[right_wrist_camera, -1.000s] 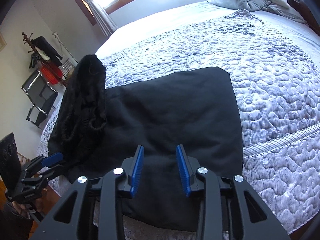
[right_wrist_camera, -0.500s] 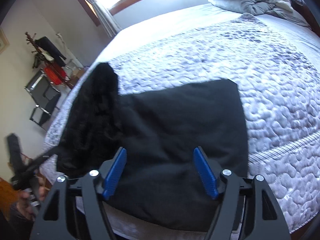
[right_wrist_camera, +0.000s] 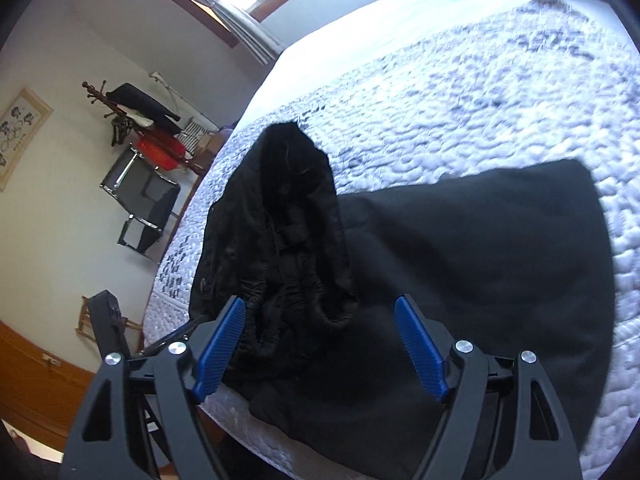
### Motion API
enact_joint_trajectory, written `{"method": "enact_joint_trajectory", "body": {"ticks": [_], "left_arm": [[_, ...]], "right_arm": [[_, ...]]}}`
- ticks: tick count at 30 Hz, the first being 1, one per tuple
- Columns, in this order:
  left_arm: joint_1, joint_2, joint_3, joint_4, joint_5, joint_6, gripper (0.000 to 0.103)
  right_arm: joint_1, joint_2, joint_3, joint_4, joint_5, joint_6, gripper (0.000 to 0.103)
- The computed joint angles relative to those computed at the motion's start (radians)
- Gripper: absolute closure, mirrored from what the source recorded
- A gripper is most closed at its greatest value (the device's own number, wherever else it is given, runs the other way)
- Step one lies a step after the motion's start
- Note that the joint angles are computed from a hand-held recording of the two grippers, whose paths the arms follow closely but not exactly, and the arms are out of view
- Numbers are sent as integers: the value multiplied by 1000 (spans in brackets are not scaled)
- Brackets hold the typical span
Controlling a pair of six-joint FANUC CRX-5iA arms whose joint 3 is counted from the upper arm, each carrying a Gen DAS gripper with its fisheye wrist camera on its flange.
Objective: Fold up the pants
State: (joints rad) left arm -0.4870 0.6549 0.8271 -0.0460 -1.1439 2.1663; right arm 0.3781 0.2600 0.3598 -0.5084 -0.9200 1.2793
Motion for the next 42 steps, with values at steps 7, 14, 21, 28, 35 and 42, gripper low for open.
{"method": "enact_joint_trajectory", "body": {"ticks": [7,14,21,28,35,42], "left_arm": [[4,-2,-15,7,20,-10,9],[1,-3,-14,-1,19,-15,9],[-10,10,19,-28,-2,-26,9],[-21,30,69,-64,-37,-39,9],[-24,42,93,-69,-58,-59,9],[-35,40,118,-104,-91,-72,9]], "right_arm": [[-12,54,63,-78,-46,45,24],[-7,88,95,-100,-31,33,23],[-20,126,135,-152,-22,37,30],[-17,150,160,-162,-26,37,55],[-11,124,144,-156,-16,84,79],[-1,101,143,-154,-19,70,82]]}}
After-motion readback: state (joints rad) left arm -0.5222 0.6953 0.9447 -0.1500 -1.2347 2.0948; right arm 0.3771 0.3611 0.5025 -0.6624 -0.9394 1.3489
